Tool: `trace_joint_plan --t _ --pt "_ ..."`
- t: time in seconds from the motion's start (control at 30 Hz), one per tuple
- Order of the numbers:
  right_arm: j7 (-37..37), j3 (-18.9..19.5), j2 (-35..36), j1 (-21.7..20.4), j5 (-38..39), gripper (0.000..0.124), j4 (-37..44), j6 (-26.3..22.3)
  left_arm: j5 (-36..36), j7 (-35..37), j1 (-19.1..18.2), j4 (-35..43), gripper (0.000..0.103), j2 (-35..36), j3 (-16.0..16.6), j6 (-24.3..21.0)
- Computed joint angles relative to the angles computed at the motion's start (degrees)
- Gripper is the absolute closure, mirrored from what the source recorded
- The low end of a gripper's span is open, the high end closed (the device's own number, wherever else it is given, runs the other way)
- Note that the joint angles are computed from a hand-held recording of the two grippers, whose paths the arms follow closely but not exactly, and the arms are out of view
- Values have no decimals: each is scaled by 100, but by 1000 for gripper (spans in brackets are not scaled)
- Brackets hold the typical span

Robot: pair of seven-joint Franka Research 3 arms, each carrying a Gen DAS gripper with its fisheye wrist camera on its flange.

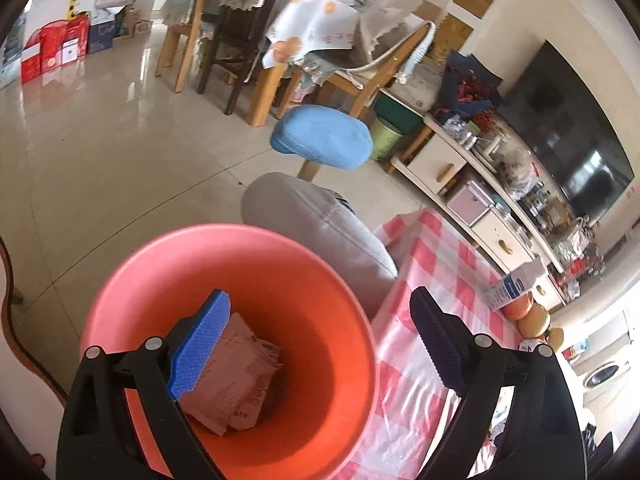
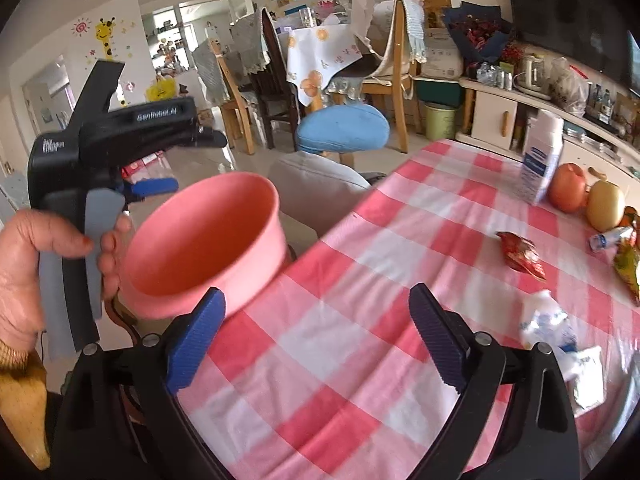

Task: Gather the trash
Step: 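Move both empty tools back over the table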

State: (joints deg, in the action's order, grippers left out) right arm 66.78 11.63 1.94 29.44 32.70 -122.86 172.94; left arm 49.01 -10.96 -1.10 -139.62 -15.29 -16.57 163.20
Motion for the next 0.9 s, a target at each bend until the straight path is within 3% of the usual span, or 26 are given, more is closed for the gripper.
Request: trace_joint_plan --t 0.3,0.5,0.77,0.9 --pt "341 -142 -468 -61 -546 28 -588 146 -201 218 -297 432 12 310 -18 -75" --pt "858 -124 -698 -239 -1388 28 -1000 427 -292 531 -596 892 12 634 -40 -365" --pt "735 -258 -966 -232 -1499 28 -1376 779 -165 941 -1103 1711 12 1184 -10 -914" --pt "116 -796 -1096 288 -861 27 -1485 866 -149 1133 -1359 2111 12 1474 26 -1118"
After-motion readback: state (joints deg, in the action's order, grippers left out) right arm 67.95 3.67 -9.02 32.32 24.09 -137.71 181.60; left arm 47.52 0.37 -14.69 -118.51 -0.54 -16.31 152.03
